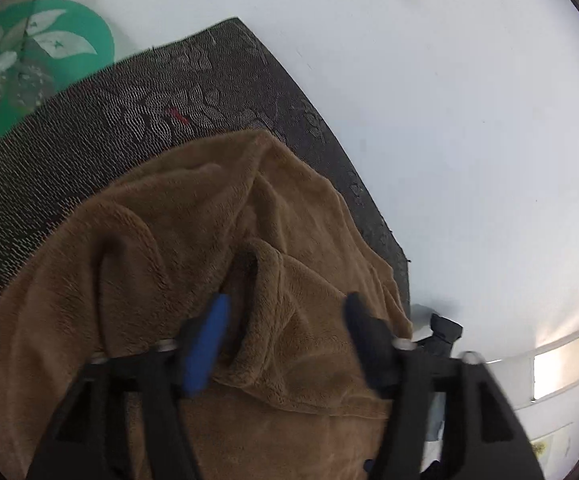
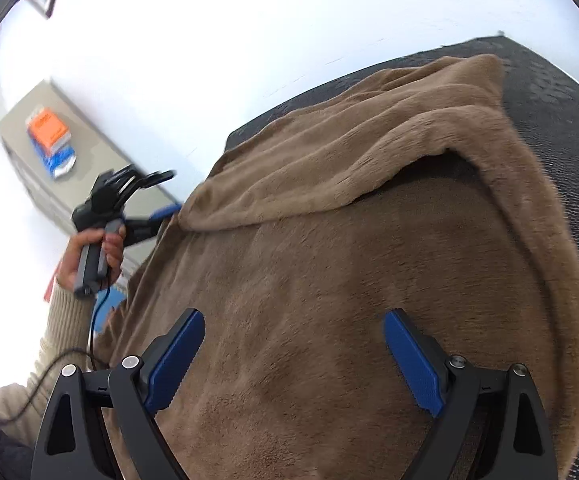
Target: Fold clothes
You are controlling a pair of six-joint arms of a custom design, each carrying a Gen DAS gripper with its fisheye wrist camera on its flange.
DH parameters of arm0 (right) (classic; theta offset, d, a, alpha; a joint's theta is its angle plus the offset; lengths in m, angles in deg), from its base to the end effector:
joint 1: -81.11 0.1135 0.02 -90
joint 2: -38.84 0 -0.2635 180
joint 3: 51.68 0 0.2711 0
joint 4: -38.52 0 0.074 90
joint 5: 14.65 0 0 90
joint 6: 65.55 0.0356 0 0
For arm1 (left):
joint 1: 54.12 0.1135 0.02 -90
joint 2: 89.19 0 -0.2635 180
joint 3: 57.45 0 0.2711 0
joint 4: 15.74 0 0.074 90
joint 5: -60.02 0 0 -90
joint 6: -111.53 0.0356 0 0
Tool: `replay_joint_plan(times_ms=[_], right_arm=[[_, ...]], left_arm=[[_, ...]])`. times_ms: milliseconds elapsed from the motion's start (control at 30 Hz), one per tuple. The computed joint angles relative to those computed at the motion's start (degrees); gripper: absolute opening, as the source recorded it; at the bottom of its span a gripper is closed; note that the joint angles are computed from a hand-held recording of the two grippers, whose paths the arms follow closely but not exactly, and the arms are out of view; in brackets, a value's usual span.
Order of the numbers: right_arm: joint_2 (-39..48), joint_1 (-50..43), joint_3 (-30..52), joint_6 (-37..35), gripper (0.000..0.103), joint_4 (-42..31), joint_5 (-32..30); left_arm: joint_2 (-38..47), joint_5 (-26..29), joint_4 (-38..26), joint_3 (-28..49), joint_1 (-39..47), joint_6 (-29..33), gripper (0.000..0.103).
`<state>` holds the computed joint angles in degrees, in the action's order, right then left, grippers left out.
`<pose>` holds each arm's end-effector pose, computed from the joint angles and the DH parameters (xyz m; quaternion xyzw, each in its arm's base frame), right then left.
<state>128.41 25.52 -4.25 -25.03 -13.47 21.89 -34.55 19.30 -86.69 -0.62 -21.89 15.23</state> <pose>0.1435 -0.1589 0.1002 0.0638 0.8904 0.2990 0.3372 0.1613 0.0698 0.2481 -0.2222 0.8687 -0.3617 0.2552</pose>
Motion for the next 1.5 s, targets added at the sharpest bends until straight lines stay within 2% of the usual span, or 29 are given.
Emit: replay_joint_plan(times_ms=[100, 167, 233, 300, 367, 400, 467, 500, 533, 600, 667, 733, 867, 933, 1000, 1100, 1200, 1400, 1433, 1467, 1500], right_arm=[[1.39, -2.71, 4.66, -0.37, 0.094, -5.06, -1.59], [2.14, -3.80, 7.96, -0.46, 0.094, -7.62, -4.97], [0.74, -1.91, 9.40, 2.99, 0.094, -5.18, -6.13], [3.27, 2.50, 11.96, 5.97, 0.094, -3.80, -5.22], [6.55, 7.38, 13.90, 13.60, 0.094, 0.80, -2.51], [6.18, 8.78, 12.47, 19.26, 0.094, 7.86, -0.03], [2.94, 9.50, 6.72, 30.90, 0.094, 25.69, 9.08], [3.03, 8.33, 5.14, 35.45, 0.094, 31.80, 11.85], [5.82, 5.42, 6.44, 37.74, 0.094, 32.44, 9.62], [12.05, 0.55, 11.22, 38.01, 0.093, 26.74, 1.02], [11.75, 0.15, 11.41, 37.00, 0.093, 25.37, 0.79], [9.24, 1.72, 8.62, 37.17, 0.093, 28.64, 3.65], [6.15, 3.76, 5.38, 37.17, 0.094, 32.26, 7.48], [6.49, 3.48, 5.53, 37.24, 0.094, 32.12, 6.76], [6.83, 3.08, 5.89, 37.05, 0.094, 31.64, 6.01], [6.93, 3.10, 6.01, 37.18, 0.094, 31.60, 5.68], [7.57, 2.87, 6.23, 36.68, 0.094, 31.73, 5.60], [7.27, 2.74, 6.40, 36.07, 0.094, 31.11, 5.74], [7.30, 2.69, 6.45, 36.01, 0.094, 31.04, 5.68], [7.35, 2.65, 6.45, 35.99, 0.094, 31.01, 5.60], [7.38, 2.95, 5.69, 36.41, 0.094, 32.10, 5.68]], left_arm=[[-2.09, 0.32, 0.04, 0.69, -1.56, -0.93, 0.078], [-3.49, -0.62, 2.41, -0.16, -7.22, -4.53, 0.079], [-4.41, -1.87, 5.18, -0.90, -13.23, -8.29, 0.080], [-4.53, -5.08, 10.00, -2.60, -21.64, -14.62, 0.080], [-3.50, -7.84, 14.18, -4.15, -28.63, -19.45, 0.080], [-2.75, -8.90, 15.95, -5.01, -31.31, -21.22, 0.080], [-0.68, -10.74, 19.51, -6.45, -36.39, -24.51, 0.080], [0.63, -11.53, 21.30, -7.02, -38.79, -26.01, 0.080], [1.58, -12.43, 21.83, -6.30, -40.07, -26.65, 0.080], [3.43, -14.22, 22.44, -4.47, -42.27, -27.59, 0.081], [5.36, -15.92, 22.83, -2.52, -44.30, -28.33, 0.081], [8.07, -17.72, 23.67, 0.48, -47.25, -29.23, 0.081], [18.21, -20.58, 25.86, 11.52, -56.18, -30.15, 0.081], [25.81, -19.94, 25.55, 19.74, -60.75, -28.93, 0.083], [37.51, -16.45, 23.96, 32.06, -64.43, -27.55, 0.086], [50.22, -16.11, 16.91, 47.96, -69.38, -23.51, 0.087], [62.44, -16.85, 5.85, 64.97, -73.28, -17.32, 0.087], [80.38, -21.63, -12.85, 90.01, -76.83, -11.30, 0.087], [82.07, -22.56, -14.44, 92.21, -77.22, -10.45, 0.087], [83.20, -24.19, -15.50, 94.13, -77.66, -9.95, 0.082], [84.34, -25.91, -16.57, 96.15, -78.10, -9.50, 0.070]])
